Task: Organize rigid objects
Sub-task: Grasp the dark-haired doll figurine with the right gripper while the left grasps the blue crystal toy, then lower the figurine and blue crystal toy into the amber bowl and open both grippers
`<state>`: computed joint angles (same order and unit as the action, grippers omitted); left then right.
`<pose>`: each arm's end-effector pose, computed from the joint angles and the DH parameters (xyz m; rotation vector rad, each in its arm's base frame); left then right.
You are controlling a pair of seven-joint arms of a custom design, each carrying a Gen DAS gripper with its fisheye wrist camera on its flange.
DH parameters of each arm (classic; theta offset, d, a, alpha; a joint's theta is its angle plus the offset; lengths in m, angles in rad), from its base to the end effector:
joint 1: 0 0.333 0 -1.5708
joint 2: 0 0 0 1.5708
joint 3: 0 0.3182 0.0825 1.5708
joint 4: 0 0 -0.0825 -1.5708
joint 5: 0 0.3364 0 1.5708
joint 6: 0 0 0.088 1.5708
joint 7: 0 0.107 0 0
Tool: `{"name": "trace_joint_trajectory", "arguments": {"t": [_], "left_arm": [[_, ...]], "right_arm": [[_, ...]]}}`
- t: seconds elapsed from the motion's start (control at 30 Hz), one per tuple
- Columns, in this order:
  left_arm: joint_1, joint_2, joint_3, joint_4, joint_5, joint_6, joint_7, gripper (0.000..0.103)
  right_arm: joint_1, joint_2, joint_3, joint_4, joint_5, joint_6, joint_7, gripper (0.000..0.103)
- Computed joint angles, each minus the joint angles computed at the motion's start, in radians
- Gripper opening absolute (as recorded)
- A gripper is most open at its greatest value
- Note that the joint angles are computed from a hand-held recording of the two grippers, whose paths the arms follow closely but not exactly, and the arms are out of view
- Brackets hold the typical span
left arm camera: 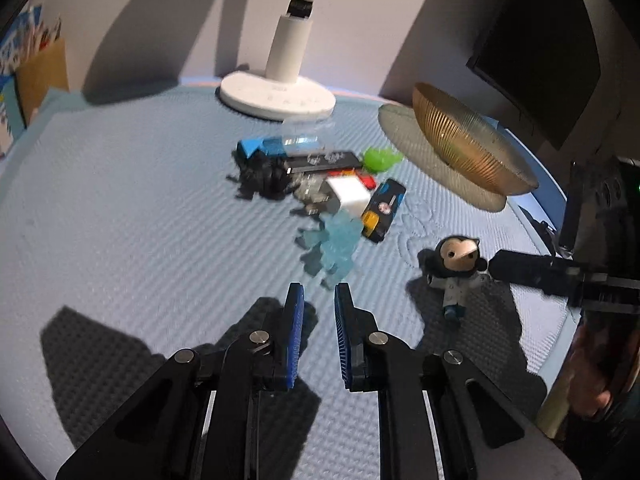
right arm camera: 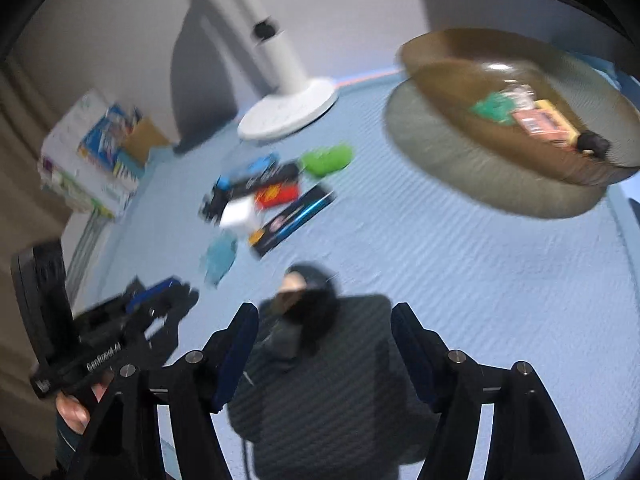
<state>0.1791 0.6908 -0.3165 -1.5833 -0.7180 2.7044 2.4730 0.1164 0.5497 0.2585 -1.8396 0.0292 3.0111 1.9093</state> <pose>0.6956 -0.0276 0.3171 -1.6495 2.2967 -1.0647 0.6243 0.2154 0.3457 -1.7041 1.8319 -0.1891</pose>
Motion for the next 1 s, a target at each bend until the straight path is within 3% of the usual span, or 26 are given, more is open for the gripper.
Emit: {"name": "trace_joint_trajectory", "arguments": {"t": [0.07,0.1,0.17,0.2,0.27,0.37,0.43,0.5,0.53,0.63,0.67,0.73,0.83,1.0], "left_arm": [[-0.016,0.006,0.022,0.016,0.028,-0.031,-0.038,0.029],[-0.015,0.01,0.019,0.023,0.03,-0.038,-0.043,0.035],[-0.014,0.015,0.008,0.035,0.026,-0.034,-0.036,0.038],[-0.019,0.02,0.008,0.044,0.029,-0.032,-0.038,0.039],[-0.047,0.044,0.024,0.092,0.06,-0.042,-0.069,0.039],[-0.096,0.09,0.056,0.169,0.133,-0.072,-0.142,0.039],[-0.15,0.121,0.1,0.21,0.203,-0.057,-0.215,0.037],[-0.139,0.119,0.077,0.19,0.216,-0.005,-0.205,0.033],[-0.118,0.118,0.053,0.19,0.211,-0.017,-0.193,0.033],[0.021,0.087,-0.089,0.139,0.069,-0.04,-0.066,0.033],[0.088,0.073,-0.146,0.123,-0.015,-0.07,-0.007,0.033],[0.14,0.043,-0.18,0.097,-0.116,-0.085,0.053,0.033],[0.141,-0.019,-0.165,0.064,-0.19,-0.044,0.106,0.033],[0.064,-0.07,-0.124,0.086,-0.233,-0.024,0.145,0.033]], "right_arm": [[0.048,0.035,-0.032,0.053,-0.021,-0.031,0.017,0.067],[0.094,0.059,-0.075,0.097,-0.042,-0.063,0.047,0.067],[0.197,0.103,-0.188,0.179,-0.1,-0.139,0.141,0.065],[0.245,0.115,-0.243,0.2,-0.139,-0.145,0.195,0.062],[0.293,0.123,-0.301,0.216,-0.227,-0.148,0.287,0.04],[0.204,0.102,-0.213,0.15,-0.18,-0.054,0.263,0.04],[0.162,0.078,-0.186,0.09,-0.171,0.008,0.263,0.04],[0.124,0.053,-0.159,0.047,-0.162,0.043,0.257,0.04],[0.092,0.041,-0.132,0.019,-0.151,0.075,0.249,0.04],[-0.012,-0.014,-0.049,-0.088,-0.129,0.201,0.236,0.04],[-0.03,-0.03,-0.04,-0.114,-0.132,0.237,0.242,0.04],[-0.035,-0.05,-0.052,-0.138,-0.147,0.278,0.265,0.04],[0.022,-0.097,-0.147,-0.175,-0.169,0.324,0.323,0.04],[0.299,-0.192,-0.491,-0.252,-0.089,0.371,0.331,0.04]]}}
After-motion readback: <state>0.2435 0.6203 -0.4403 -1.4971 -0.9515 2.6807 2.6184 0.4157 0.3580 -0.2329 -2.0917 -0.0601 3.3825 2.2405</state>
